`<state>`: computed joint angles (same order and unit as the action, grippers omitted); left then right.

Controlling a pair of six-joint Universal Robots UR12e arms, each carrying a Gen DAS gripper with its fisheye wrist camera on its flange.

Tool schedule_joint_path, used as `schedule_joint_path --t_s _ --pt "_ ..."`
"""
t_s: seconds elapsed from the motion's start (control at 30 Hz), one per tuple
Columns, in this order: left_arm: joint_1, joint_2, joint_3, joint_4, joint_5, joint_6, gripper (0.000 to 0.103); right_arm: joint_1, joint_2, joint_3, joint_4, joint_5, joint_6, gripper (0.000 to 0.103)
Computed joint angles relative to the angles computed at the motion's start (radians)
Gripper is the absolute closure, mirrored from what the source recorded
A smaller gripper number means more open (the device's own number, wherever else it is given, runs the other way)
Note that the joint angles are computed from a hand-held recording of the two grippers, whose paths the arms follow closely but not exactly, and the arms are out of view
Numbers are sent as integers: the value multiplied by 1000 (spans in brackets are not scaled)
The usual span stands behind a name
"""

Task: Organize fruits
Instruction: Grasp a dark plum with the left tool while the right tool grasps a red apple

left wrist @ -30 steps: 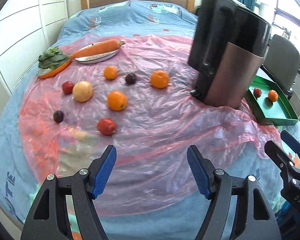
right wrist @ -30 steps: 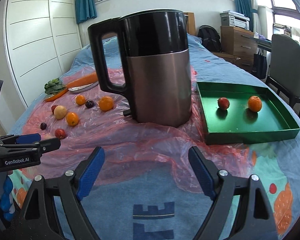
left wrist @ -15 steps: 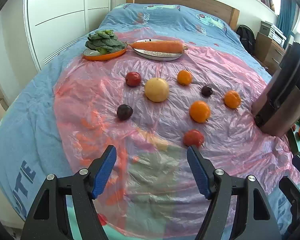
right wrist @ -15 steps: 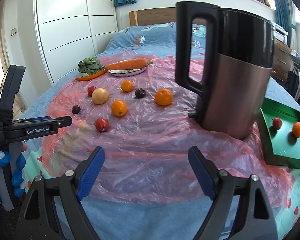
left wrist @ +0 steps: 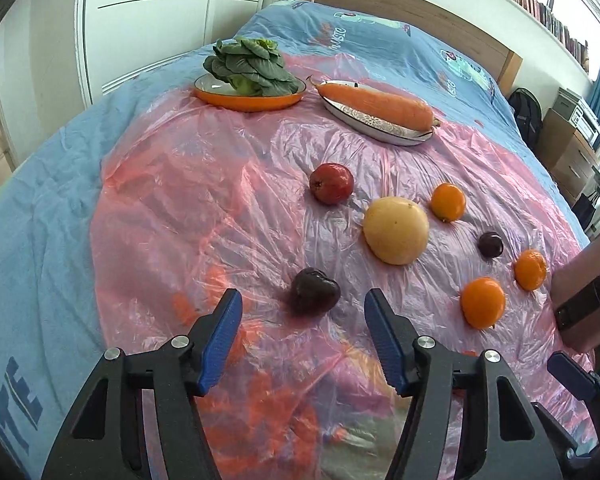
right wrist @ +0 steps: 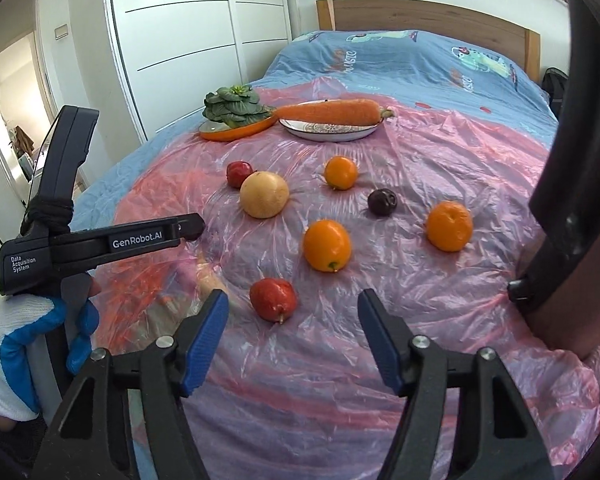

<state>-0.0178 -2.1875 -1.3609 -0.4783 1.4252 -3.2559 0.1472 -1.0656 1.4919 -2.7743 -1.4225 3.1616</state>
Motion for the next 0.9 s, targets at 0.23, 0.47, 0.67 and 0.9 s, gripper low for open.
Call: schedule_joint_path --t_s 0.23,0.47,0.67,0.9 --pt "3 -27 28 -12 -31 24 52 0 46 -50 50 38 -27 9" --pt "8 -34 35 -26 -63 69 58 -1 70 -67 65 68 -22 28" --pt "14 -33 33 -31 -85 96 71 2 79 -77 79 75 -39 41" --pt "10 -33 30 -22 -73 125 79 1 80 -72 75 76 -37 48"
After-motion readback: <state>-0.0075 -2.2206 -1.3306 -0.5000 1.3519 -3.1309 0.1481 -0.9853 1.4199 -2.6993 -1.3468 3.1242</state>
